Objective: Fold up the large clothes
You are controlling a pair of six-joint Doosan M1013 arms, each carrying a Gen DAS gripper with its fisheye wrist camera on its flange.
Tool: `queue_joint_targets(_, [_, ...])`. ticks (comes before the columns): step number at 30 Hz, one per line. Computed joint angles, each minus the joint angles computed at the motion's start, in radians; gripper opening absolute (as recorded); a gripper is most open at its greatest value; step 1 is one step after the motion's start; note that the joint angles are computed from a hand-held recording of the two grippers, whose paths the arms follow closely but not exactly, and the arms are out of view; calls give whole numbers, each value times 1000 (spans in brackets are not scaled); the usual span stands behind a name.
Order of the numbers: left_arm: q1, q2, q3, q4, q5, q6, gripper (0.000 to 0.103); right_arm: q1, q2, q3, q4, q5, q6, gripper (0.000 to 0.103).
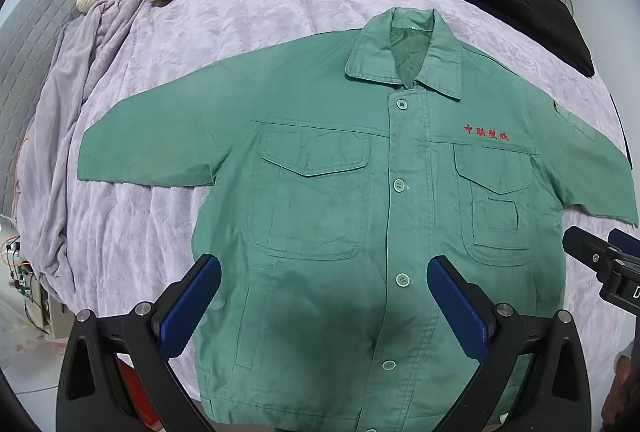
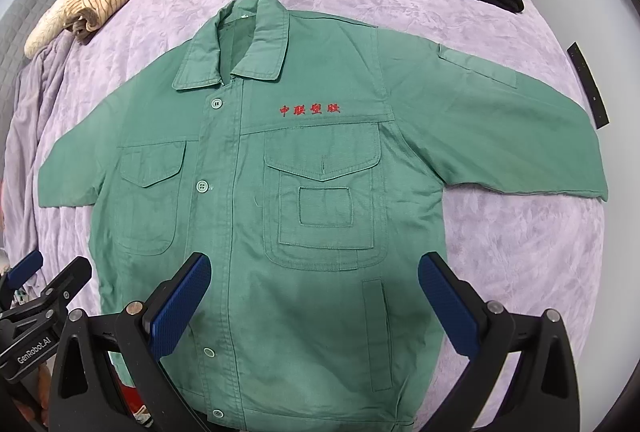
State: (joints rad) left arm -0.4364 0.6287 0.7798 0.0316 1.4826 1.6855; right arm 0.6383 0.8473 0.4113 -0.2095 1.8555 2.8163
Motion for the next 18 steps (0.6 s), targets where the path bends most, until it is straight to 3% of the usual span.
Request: queue_joint_targets(18, [0,-1,0,1,1,-2,103,2,3,-9,-3,4,-2,103])
